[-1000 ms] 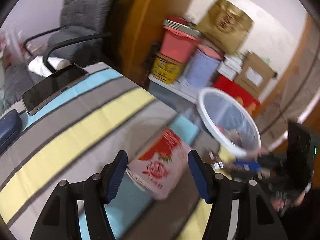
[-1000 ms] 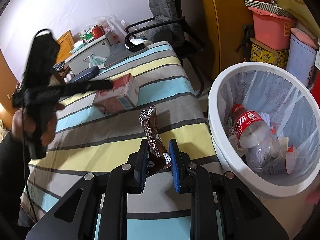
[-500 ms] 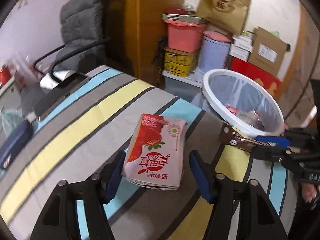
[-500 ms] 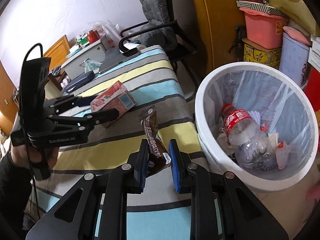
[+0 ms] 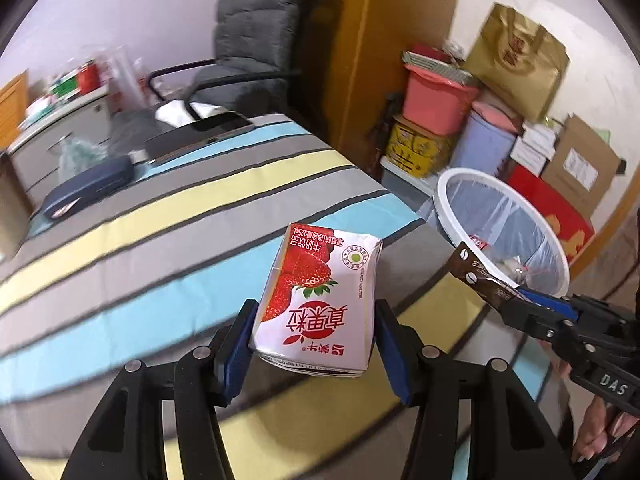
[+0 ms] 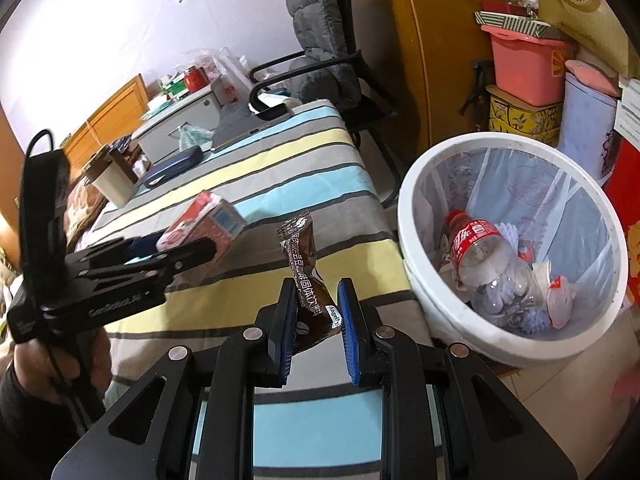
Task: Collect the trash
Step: 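Carry the carton and wrapper with both grippers over the wastebasket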
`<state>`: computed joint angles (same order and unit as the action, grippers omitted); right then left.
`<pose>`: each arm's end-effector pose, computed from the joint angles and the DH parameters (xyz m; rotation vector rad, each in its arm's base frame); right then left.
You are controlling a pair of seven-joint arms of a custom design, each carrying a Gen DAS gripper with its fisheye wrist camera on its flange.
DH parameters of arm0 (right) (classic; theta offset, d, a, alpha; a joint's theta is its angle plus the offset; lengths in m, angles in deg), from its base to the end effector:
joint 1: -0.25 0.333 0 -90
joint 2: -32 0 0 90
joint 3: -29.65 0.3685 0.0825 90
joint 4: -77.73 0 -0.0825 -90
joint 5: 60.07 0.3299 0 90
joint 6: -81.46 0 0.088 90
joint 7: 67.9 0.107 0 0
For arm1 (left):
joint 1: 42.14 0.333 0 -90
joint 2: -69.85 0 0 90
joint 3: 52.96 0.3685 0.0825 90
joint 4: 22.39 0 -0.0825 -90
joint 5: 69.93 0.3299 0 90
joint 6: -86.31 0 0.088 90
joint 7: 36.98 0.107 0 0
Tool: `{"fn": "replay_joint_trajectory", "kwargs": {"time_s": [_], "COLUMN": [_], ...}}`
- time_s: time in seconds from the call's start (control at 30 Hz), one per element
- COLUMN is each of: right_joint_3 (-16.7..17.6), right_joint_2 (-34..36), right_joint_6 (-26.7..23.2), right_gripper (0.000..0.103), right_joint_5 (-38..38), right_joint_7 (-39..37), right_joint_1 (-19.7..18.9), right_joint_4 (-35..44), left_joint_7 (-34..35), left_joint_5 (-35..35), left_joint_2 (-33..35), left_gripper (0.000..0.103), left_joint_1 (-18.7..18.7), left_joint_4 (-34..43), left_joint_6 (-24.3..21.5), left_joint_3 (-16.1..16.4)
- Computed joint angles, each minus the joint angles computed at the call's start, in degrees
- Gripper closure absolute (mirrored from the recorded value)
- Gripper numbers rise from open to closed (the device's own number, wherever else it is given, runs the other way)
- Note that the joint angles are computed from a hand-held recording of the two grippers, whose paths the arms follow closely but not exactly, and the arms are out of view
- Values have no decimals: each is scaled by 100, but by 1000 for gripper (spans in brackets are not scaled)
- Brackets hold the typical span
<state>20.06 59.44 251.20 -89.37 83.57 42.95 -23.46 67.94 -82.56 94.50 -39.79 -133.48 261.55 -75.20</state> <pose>0.5412 0.4185 0.4520 -1.7274 1.6865 -0.3855 0.6285 -0.1681 0.4414 -1.5906 2.1627 -0.9498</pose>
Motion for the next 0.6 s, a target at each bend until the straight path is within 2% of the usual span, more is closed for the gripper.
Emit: {"fn": "replay_joint_trajectory", "kwargs": {"time_s": [0.13, 0.27, 0.3, 0.33, 0.4, 0.47, 0.6], "right_joint_3": [-139, -283, -296, -292, -277, -275, -229], "right_joint_2": [-85, -168, -191, -208, -240, -267, -309], "right_joint_6": [14, 14, 7, 4, -7, -31, -76], "right_gripper": [80, 80, 80, 80, 80, 80, 80], "right_joint_5": [-179, -462, -540, -610, -745, -902, -1218], "right_joint_7": [130, 365, 426, 475, 562, 669, 867], "right_joint_1": [179, 338, 360, 365, 366, 385, 387], "right_joint_4": [-48, -78, -84, -85, -85, -72, -46], "left_joint_7": [-121, -62, 2, 5, -52, -93, -299], "left_joint_5": [-278, -610, -731, -783, -788, -791, -612], "left_joint_2": [-420, -712, -778, -829, -917, -1000, -1158], "left_gripper": [46, 46, 46, 46, 46, 46, 46], "left_joint_1": [250, 908, 1244, 1441, 1656, 2088, 2559], "left_joint_4": [-612, -1094, -1236, -1337, -1482, -1667, -1947], "left_joint_6": [394, 714, 808, 870, 955, 1078, 1252], "left_joint_3": [-229, -926, -1292, -1502, -1721, -2171, -2636]}}
